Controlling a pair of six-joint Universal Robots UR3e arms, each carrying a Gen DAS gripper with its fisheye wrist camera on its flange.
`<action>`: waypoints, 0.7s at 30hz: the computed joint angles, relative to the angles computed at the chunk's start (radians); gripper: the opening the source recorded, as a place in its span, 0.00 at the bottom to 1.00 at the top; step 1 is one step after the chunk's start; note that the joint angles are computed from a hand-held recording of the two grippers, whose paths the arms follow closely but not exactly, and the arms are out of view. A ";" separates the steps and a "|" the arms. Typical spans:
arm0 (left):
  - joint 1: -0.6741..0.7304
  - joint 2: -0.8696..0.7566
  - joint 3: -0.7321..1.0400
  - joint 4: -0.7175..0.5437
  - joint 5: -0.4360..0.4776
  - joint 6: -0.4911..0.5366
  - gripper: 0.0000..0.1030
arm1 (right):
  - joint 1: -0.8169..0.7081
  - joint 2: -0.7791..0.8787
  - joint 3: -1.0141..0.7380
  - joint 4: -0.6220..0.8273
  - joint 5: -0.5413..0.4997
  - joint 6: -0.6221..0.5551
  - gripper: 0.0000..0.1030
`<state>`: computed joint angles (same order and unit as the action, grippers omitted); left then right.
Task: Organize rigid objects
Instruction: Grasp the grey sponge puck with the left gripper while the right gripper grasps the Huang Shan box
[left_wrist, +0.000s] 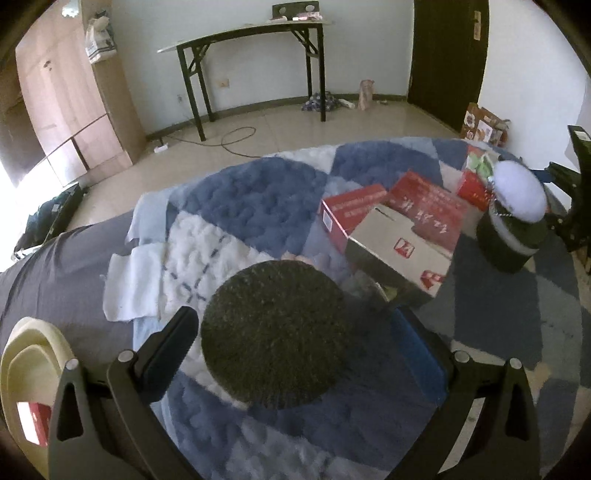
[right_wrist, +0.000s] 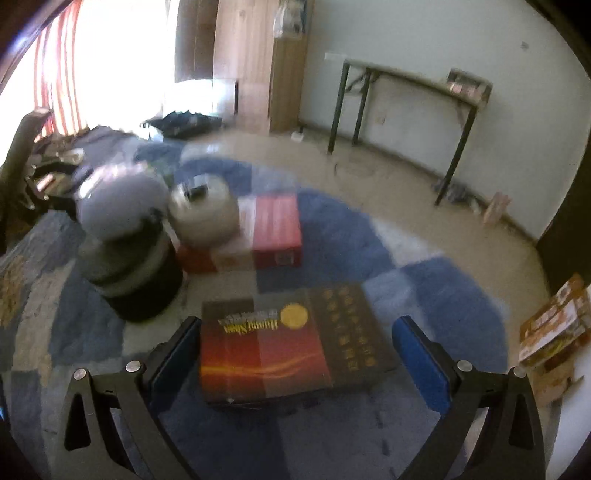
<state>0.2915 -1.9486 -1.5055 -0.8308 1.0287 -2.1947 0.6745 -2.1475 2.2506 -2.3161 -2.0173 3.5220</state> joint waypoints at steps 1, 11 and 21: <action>-0.003 -0.001 -0.017 0.041 0.006 -0.007 1.00 | -0.032 0.010 0.010 -0.007 0.028 -0.022 1.00; 0.039 -0.008 0.064 -0.112 -0.041 0.004 0.66 | 0.058 0.069 0.018 -0.100 -0.099 -0.024 0.87; 0.572 0.124 0.217 -0.395 -0.276 0.210 0.66 | 0.431 0.671 -0.670 -0.247 -0.228 -0.099 0.87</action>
